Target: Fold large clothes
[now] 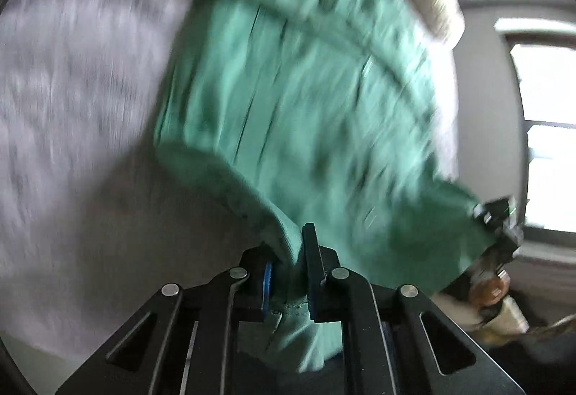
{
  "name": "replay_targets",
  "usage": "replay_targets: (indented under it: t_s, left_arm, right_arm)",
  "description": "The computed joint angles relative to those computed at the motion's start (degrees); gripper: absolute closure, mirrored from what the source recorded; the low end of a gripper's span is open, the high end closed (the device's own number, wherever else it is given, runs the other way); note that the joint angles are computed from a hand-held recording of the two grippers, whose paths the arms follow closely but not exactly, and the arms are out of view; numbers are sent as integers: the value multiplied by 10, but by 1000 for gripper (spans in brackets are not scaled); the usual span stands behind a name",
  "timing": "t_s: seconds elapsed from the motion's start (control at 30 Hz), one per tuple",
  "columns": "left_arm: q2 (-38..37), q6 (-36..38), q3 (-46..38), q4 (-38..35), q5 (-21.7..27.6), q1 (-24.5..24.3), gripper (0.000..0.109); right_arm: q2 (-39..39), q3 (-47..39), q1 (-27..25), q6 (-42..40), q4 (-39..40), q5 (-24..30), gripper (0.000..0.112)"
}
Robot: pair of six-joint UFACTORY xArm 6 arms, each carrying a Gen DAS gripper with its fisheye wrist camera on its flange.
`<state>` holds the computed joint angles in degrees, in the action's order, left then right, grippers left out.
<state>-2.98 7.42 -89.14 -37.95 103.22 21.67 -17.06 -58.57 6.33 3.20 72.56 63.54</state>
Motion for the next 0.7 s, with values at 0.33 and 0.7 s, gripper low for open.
replay_targets:
  t_s: [0.33, 0.7]
  left_arm:
    - [206, -59, -265, -31, -158, -43, 93]
    - [415, -119, -474, 183, -267, -138, 93]
  right_arm:
    - [221, -262, -6, -61, 60, -74, 99]
    - [540, -610, -22, 107, -106, -78, 95]
